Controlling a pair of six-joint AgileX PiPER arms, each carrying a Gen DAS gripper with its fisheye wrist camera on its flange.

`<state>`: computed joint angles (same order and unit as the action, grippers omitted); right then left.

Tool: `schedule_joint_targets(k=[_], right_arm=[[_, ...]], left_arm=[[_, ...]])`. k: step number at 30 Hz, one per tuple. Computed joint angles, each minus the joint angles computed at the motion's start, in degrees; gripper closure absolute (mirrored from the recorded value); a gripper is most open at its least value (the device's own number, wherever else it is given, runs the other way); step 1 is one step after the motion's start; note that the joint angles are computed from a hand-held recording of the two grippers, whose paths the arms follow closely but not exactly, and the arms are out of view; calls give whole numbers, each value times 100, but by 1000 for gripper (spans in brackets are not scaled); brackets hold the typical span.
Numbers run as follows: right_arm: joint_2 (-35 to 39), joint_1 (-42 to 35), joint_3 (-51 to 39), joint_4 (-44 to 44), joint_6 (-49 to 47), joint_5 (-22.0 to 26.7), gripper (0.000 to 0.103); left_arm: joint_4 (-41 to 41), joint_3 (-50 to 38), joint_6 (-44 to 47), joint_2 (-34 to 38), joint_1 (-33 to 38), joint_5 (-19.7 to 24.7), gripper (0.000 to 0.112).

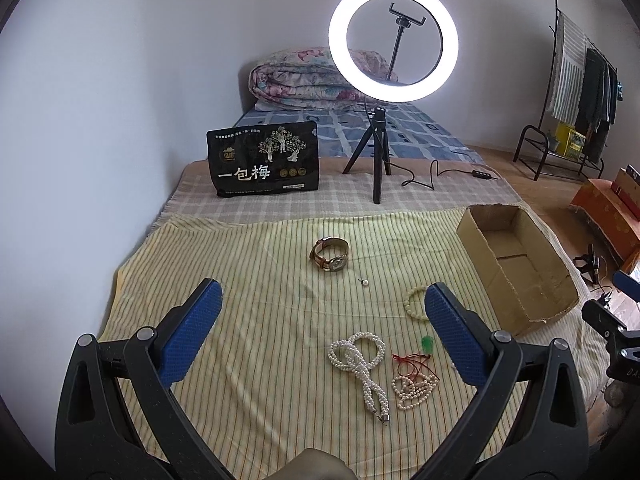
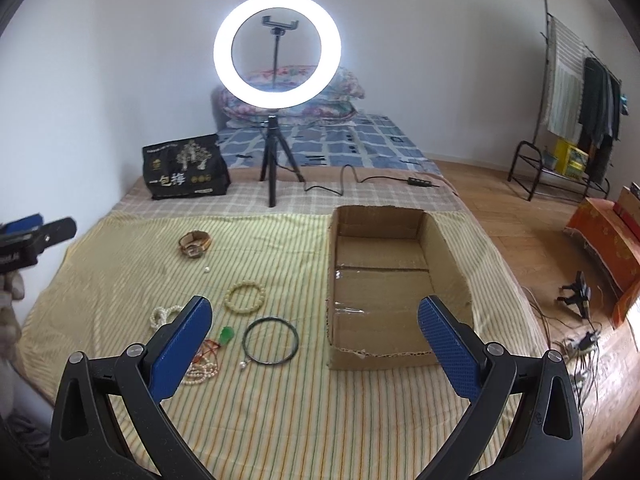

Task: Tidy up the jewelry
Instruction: 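Grasp the black ring bangle with the right tool while the left tool grasps the white pearl necklace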

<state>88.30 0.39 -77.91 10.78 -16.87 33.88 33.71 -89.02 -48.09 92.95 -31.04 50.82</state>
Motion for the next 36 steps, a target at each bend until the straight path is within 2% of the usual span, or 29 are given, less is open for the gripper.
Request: schedule_joint_targets(k=[2, 5, 13, 15, 20, 21, 22, 24, 26, 29, 33, 36], right_arm=[[0, 33, 74, -45, -81, -110, 1], [110, 37, 158, 208, -734, -238, 1], [875, -314, -676, 1402, -2062, 1285, 2], [1088, -279, -871, 1490, -2330, 1619, 15], [1776, 31, -1469, 1227, -2739, 2423, 33], [1889, 79, -1551, 1180, -2775, 2519, 41], [2051, 164, -1684, 1067, -2748, 2644, 46], [2345, 265, -1908, 898, -2659, 2821, 63], [2602, 310, -2166, 695, -2546, 3051, 72], [2831, 433, -2355, 345, -2551, 3136, 79], [2979, 517, -2468, 44, -2518, 3064, 82], [3298, 354, -3041, 385, -2308, 3526, 82]], left_arm=[[-119, 35, 69, 11, 118, -48, 9], [-715, 65, 461, 43, 428, -192, 13], [-2699, 75, 1624, 397, 1154, -249, 37], [-3155, 30, 1880, 537, 1237, -187, 40], [-3807, -74, 2303, 838, 1274, -55, 46], [-3896, -77, 2336, 882, 1284, -40, 49], [-4107, -97, 2429, 944, 1342, -4, 52], [-4500, -122, 2556, 1067, 1469, 69, 54], [-4636, -168, 2600, 1170, 1512, 124, 55], [-4564, -225, 2607, 1265, 1448, 143, 58], [-4707, -253, 2664, 1432, 1460, 201, 60], [-4828, -284, 2654, 1546, 1515, 252, 63]])
